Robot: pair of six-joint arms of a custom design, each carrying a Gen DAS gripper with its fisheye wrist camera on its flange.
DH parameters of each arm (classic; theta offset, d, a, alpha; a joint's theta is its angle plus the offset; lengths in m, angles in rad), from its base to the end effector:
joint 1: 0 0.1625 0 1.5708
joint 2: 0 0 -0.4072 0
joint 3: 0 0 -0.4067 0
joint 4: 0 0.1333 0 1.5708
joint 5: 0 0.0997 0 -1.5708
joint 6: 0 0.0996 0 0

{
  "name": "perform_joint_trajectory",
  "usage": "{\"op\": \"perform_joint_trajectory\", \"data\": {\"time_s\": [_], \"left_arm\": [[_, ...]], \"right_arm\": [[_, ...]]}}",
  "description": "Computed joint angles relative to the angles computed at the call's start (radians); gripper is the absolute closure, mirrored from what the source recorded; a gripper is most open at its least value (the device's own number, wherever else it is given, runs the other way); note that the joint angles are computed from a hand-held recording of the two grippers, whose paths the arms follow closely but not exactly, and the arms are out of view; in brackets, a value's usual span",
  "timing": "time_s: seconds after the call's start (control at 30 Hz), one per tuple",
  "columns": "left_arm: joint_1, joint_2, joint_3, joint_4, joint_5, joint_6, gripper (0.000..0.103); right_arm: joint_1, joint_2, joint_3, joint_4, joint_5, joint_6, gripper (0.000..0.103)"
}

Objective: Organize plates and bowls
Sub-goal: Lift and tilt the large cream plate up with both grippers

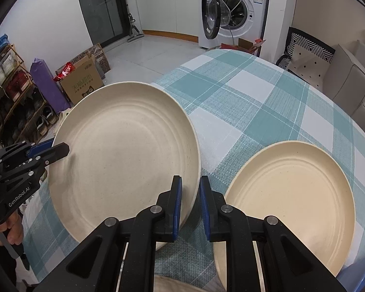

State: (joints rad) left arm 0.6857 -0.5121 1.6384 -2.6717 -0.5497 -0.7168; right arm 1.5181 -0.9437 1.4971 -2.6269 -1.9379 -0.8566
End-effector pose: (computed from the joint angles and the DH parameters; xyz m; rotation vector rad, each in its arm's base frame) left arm -0.3480 -0.5667 -0.0597 0.2061 2.2526 -0.8896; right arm 0.0596 -0.7212 0.2450 0.8931 -2.4143 0.3836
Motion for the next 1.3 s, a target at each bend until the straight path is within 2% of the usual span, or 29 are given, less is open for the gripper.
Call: {"op": "perform_joint_trajectory", "data": {"time_s": [0.43,0.9,1.3], "left_arm": [[-0.023,-0.022,0.023,-0.031,0.014,0.014,0.087],[-0.068,-0.051,0.036,-0.033,0.028,0.033,0.087],[-0.106,-0.067,0.065,-0.043,0.021,0.044,0.087]], "right_arm": [[0.011,-0.035,0.018,0.001,0.015,0.033,0.088],[0.023,-0.122,0.066,0.011,0.032,0.060,0.088],[0.032,-0.220,0.148,0.002,0.001,0.074,0.088]]}}
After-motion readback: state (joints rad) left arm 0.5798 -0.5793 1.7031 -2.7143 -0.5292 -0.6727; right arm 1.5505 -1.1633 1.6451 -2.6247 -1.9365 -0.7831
